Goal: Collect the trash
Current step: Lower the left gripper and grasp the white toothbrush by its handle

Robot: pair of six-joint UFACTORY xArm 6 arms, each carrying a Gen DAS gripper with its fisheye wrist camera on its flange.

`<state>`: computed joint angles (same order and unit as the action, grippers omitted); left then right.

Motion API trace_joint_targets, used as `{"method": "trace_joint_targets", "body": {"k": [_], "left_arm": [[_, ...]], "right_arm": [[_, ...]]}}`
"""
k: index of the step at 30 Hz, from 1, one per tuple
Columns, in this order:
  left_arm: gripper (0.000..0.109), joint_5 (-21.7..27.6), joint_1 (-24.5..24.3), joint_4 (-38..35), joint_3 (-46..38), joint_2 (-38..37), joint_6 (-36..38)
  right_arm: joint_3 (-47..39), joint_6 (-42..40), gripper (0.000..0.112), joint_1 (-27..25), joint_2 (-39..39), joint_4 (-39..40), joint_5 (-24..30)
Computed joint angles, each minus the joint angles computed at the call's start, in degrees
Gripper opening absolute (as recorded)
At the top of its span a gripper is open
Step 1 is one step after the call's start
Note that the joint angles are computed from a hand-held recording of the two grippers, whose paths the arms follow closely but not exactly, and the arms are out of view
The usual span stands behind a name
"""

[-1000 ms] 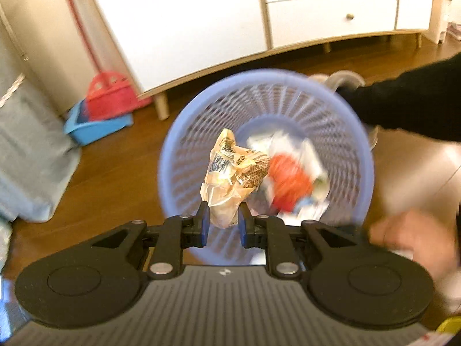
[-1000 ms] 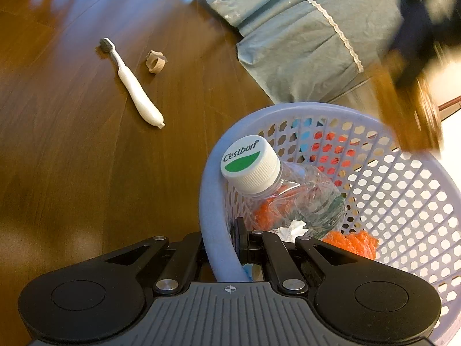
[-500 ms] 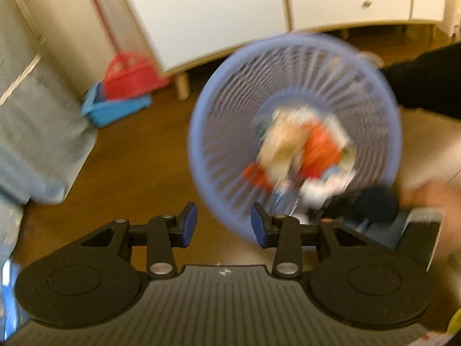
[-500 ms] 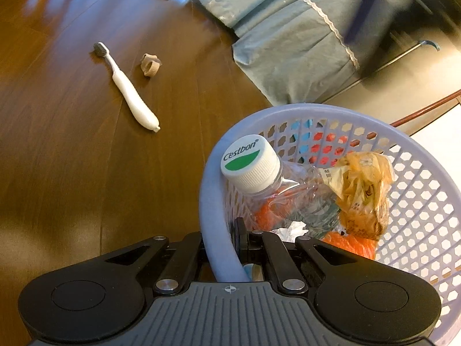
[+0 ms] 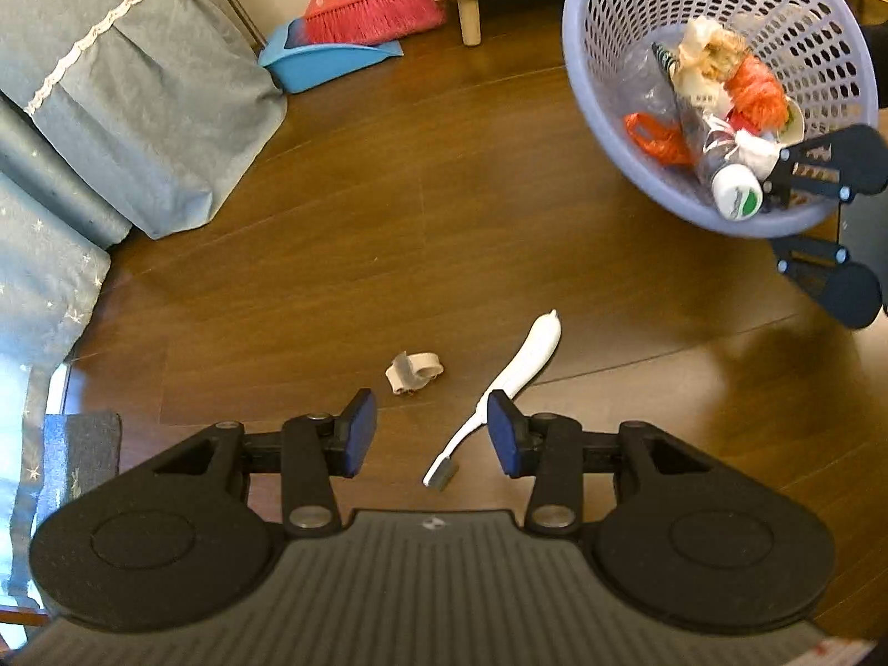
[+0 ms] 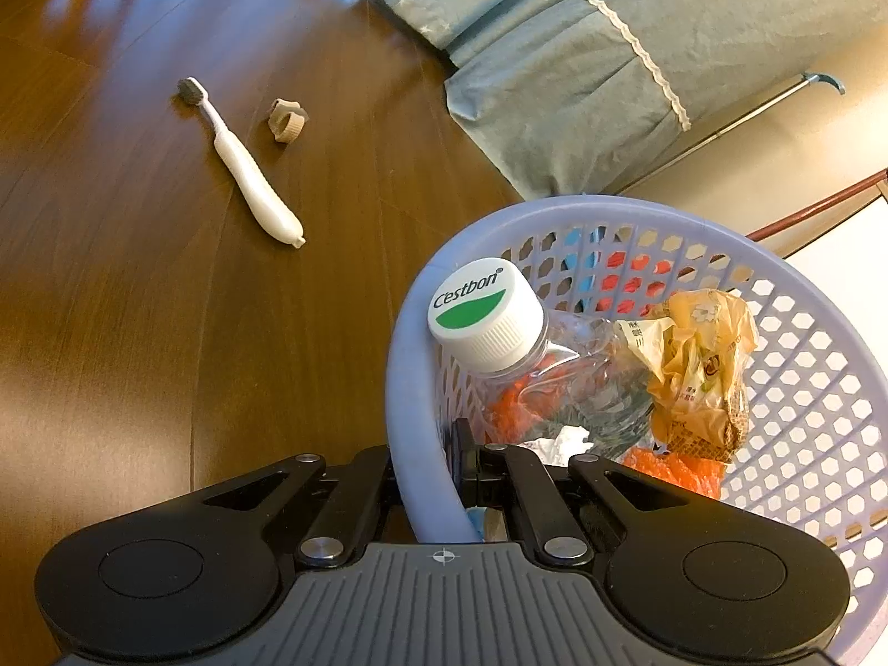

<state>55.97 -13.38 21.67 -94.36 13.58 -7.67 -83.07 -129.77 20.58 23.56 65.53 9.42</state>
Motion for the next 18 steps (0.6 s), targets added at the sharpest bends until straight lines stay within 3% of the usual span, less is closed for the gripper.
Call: {"method": "trace_joint_targets", "body": {"k": [18], "left_arm": [[0.043, -8.7, 2.8, -5.8, 11.8, 0.3, 13.3]], "right_arm": [[-1.5, -1.2, 0.0, 0.4, 1.3, 1.7, -1.1]]}}
